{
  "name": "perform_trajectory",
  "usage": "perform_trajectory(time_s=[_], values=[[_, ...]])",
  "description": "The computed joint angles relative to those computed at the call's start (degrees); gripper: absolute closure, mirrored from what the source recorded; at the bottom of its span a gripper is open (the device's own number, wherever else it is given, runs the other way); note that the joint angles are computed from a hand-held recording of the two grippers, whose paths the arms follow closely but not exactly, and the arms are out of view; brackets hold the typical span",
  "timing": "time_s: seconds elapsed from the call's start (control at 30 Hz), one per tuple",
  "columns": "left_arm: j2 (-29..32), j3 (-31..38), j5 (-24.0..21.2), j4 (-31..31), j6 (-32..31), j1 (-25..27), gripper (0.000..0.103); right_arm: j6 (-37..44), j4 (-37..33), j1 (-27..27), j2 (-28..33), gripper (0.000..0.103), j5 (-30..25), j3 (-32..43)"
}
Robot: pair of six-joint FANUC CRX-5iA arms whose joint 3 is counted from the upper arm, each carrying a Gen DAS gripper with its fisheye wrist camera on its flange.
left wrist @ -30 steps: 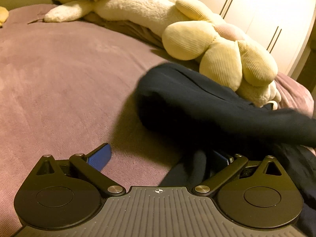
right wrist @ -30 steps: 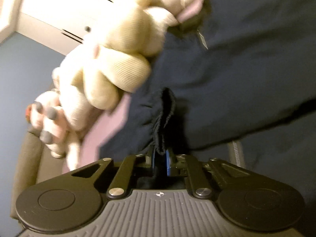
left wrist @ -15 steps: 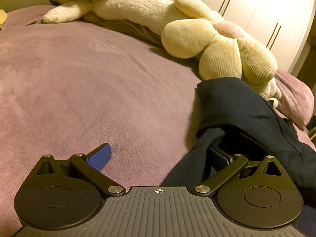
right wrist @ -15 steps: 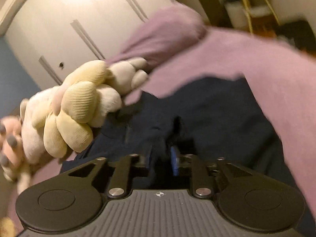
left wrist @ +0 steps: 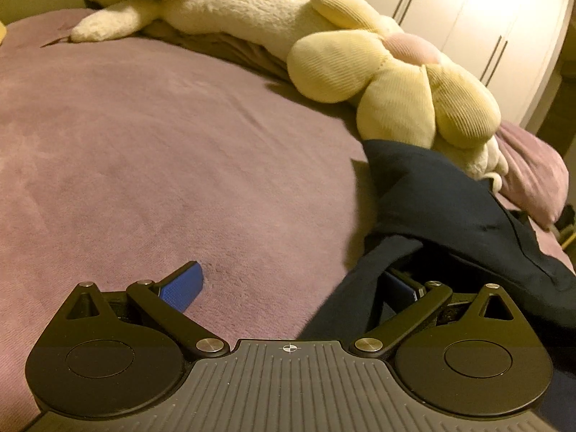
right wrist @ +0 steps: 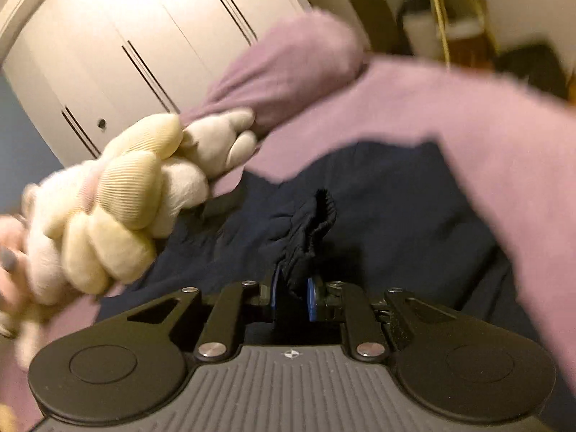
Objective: Fold large clothes
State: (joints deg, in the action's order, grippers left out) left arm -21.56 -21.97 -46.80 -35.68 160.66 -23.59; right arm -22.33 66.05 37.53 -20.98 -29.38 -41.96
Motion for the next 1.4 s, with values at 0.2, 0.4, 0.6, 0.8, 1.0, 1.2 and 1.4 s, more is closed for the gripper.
perform_trajectory(time_s=[0.2,0.4,0.6,0.8,1.0,1.2,1.4], values=[[0.0,5.0,-5.1,-12.9,12.7,-9.1,0.0,4.9,3.3,3.1,-2.0,0.027,-12.5,-0.1],[10.5,14.3,2.2,2.0,-12.6,-3.9,0.0,14.2,2.4,3.7,1.8,0.049,-6.4,2.9],[21.1,21.3,-2.0,8.7,-28.8,-3.8,0.001,26.2,-3.6,7.5,11.6,0.078,-10.9,7.9],[23.6,23.2,-2.3,8.1,-29.8,-5.1,0.001,24.3,8.8,3.4,14.8,0.103,-13.4,3.6],[23.1,22.3,-1.8,10.4,-34.1,-3.8,0.001,25.6,9.0,1.6,15.5,0.103,-12.4,5.0],[23.3,22.6,-2.8,8.0,-32.6,-5.2,0.0,8.4,-4.5,-1.0,-3.2,0.077,4.7,-4.9],[23.7,23.7,-5.0,10.4,-34.4,-4.7,0.0,-4.7,-7.3,-1.7,-10.4,0.043,10.0,-11.3]])
